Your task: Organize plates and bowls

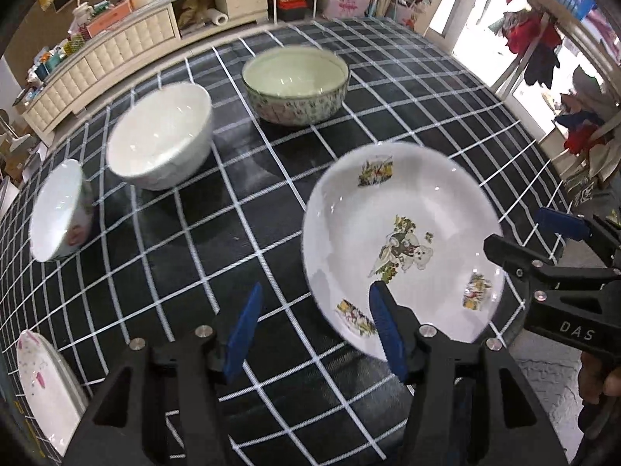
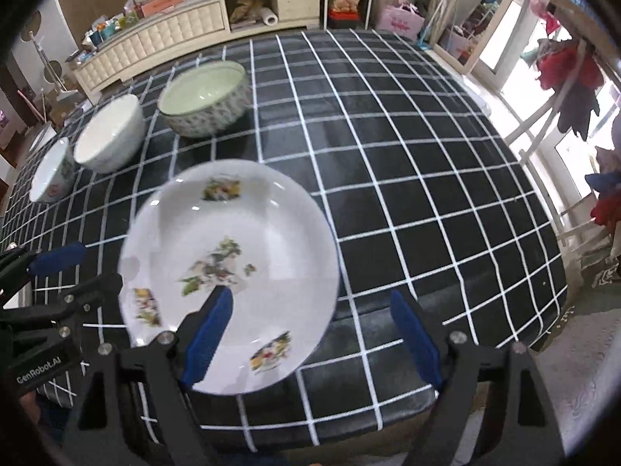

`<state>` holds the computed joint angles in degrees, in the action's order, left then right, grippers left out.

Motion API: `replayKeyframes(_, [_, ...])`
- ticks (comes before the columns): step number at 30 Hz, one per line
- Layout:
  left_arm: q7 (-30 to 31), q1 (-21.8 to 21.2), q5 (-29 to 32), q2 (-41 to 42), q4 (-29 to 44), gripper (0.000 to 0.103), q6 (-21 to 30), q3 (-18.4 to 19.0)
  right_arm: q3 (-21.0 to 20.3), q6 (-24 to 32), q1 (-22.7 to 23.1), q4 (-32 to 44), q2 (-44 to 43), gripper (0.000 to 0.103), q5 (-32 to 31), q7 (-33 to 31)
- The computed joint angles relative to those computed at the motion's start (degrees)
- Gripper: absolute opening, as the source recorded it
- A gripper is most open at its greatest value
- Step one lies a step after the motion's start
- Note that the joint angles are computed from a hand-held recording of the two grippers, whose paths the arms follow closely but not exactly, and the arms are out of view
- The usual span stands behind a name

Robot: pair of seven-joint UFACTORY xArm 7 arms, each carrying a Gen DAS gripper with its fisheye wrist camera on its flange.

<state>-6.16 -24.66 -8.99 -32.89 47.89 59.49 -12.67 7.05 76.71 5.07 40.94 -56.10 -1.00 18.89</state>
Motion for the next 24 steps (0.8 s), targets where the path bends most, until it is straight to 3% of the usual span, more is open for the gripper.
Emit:
replayKeyframes(5, [0.37,-0.34,-0.07,2.67,-0.92,0.055,-2.71,-0.32,-0.98,-1.68,-0.10,-1.75,0.14,0.086,0.31,-0.29])
replayKeyframes(12, [0.47,-0.72,0.12,4.77,-1.20,0.055,-4.20,-0.29,-2.23,-2.87,0.16,-2.85,1.52,0.063,2.66,-0.45])
replayKeyframes(18, [1.55,-1.09,-1.14,6.97,-0.68,0.031,-3.44,0.75,-2.79,-2.73,0.04,-3.08,2.18,0.048,3.52,-0.40])
replayKeyframes(19, [1.94,-1.28,-2.14,7.23,-0.66,0.028,-3.54,1.15,-3.13,-2.63,0.13,-3.27,2.01,0.039,4.06,-0.38])
replayKeyframes(20, [2.37,-1.38,-2.59,7.30,-0.70,0.025,-3.68,1.29,-3.09,-2.31,-0.02,-3.42,1.95,0.037,4.13,-0.21])
replayKeyframes(24, [3.28,-1.43,-2.47,7.64,-0.67,0.024,-4.32,0.84,-2.76,-1.85,-0.01,-3.62,0.97,0.034,3.96,-0.35])
